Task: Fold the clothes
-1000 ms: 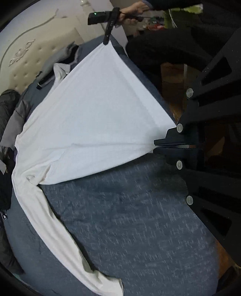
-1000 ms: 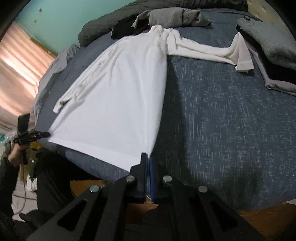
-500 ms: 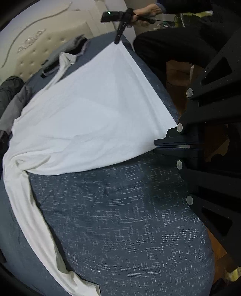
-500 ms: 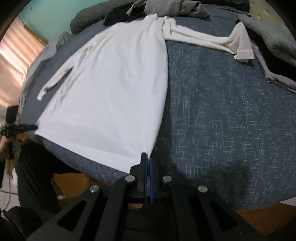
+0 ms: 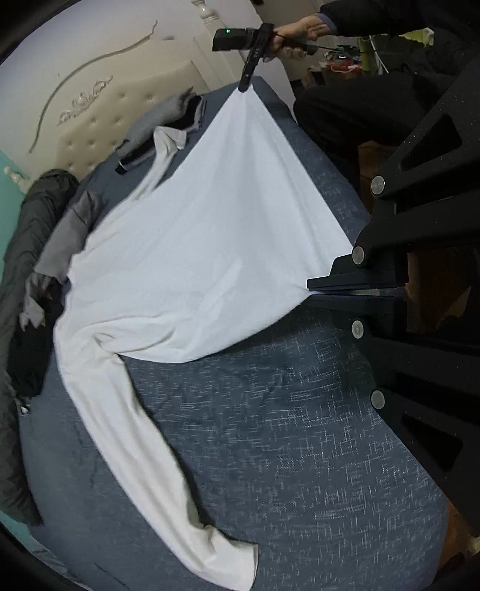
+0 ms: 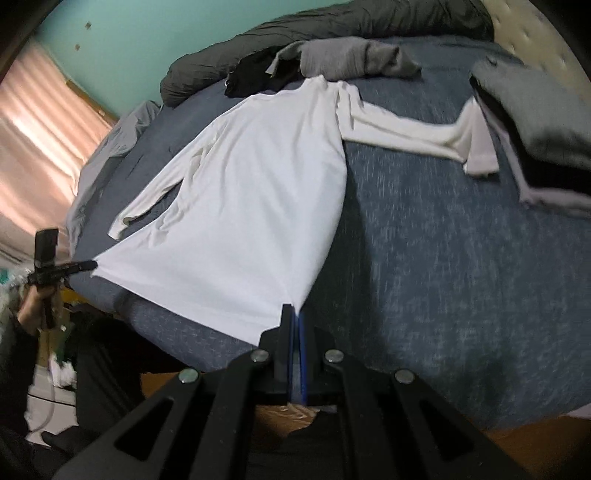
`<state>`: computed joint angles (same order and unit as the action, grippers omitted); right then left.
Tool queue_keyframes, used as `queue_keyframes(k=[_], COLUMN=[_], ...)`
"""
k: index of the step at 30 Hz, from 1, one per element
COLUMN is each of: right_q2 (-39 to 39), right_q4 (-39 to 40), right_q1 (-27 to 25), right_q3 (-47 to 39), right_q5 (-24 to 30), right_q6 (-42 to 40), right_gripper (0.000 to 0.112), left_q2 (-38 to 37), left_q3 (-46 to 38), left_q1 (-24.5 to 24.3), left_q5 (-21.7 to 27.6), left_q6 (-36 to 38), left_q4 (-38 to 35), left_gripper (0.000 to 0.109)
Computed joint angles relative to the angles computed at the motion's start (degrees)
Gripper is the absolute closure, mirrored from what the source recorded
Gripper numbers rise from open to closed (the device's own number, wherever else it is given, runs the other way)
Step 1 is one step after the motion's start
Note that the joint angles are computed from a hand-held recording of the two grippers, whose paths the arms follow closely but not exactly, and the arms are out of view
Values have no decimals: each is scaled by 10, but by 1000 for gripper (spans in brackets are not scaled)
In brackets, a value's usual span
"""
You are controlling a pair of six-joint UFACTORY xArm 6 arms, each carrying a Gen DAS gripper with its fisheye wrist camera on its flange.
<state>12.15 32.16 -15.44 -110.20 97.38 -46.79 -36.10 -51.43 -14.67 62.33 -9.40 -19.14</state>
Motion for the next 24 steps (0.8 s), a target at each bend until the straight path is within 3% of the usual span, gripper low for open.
queue_keyframes(k=[8, 13, 17, 21, 24], right_q2=[-37, -14, 26, 93, 145], right_q4=[-83, -89, -51, -16, -6], right_q1=[35, 29, 15, 13, 18], right_q3=[118, 98, 14, -105, -185], right_q5=[-69, -40, -18, -15, -44], right_q6=[-22, -11, 5, 38, 72], right_gripper=[110, 108, 86, 81, 79], left_q2=[71, 83, 88, 114, 140], left_q3=[28, 20, -16, -53, -74], left_q1=[-13, -3, 27, 52, 68], left_q5=[-24, -16, -18, -37, -57], left_q6=[-20, -16, -13, -2, 13], left_q4=[3, -8, 0, 7, -13], left_gripper=[106, 104, 73, 73, 71])
